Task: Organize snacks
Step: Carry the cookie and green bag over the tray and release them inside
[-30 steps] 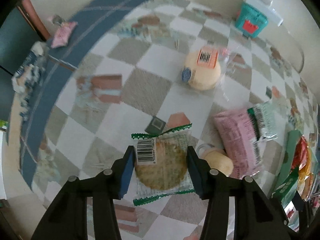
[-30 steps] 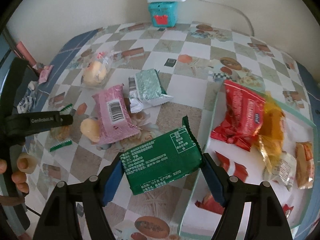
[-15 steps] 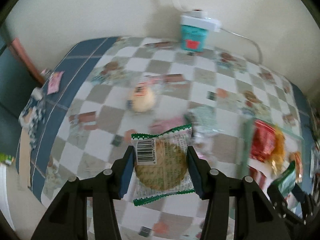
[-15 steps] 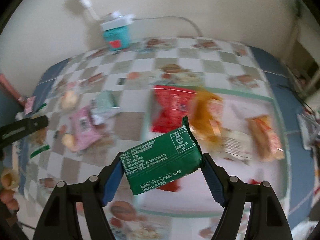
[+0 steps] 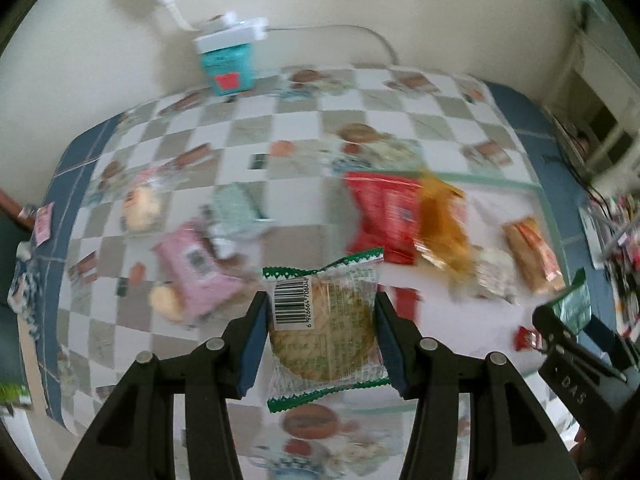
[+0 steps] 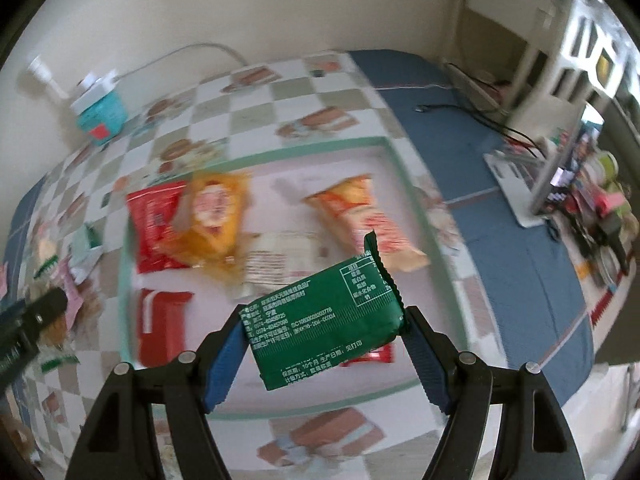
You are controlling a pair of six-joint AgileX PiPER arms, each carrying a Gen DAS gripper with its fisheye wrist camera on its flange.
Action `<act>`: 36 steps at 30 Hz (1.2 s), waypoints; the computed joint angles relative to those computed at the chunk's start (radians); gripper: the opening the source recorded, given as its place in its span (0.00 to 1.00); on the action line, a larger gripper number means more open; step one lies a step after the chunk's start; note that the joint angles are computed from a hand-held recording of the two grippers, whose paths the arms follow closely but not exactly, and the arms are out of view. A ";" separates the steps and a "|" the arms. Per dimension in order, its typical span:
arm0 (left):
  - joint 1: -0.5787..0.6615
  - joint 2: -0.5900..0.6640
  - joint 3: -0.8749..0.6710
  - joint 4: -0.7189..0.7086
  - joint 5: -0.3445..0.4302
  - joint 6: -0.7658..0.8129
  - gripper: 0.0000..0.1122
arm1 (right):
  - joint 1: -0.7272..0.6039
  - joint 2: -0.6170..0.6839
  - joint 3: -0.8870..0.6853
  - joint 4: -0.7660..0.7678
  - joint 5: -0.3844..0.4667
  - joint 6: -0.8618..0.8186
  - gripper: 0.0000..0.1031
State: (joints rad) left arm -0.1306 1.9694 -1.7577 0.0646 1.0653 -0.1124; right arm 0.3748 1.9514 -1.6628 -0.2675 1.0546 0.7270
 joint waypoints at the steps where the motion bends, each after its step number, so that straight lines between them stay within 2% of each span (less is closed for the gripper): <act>1: -0.024 0.001 0.004 0.004 0.000 -0.005 0.47 | -0.012 -0.013 0.019 0.001 -0.009 0.008 0.76; 11: -0.168 0.032 0.012 0.085 0.010 -0.053 0.48 | -0.054 -0.029 0.058 0.035 -0.042 -0.002 0.76; 29: -0.206 0.055 0.007 0.137 0.018 -0.089 0.49 | -0.067 -0.018 0.056 0.081 -0.055 -0.041 0.76; 31: -0.207 0.061 0.001 0.140 0.028 -0.086 0.53 | -0.067 -0.015 0.053 0.081 -0.050 -0.040 0.77; 32: -0.208 0.064 0.000 0.143 0.030 -0.089 0.60 | -0.068 -0.011 0.050 0.079 -0.043 -0.039 0.77; 33: -0.209 0.066 -0.002 0.149 0.032 -0.094 0.62 | -0.069 -0.008 0.047 0.077 -0.038 -0.037 0.77; 36: -0.206 0.068 -0.005 0.154 0.035 -0.102 0.62 | -0.077 0.003 0.046 0.082 -0.023 -0.030 0.78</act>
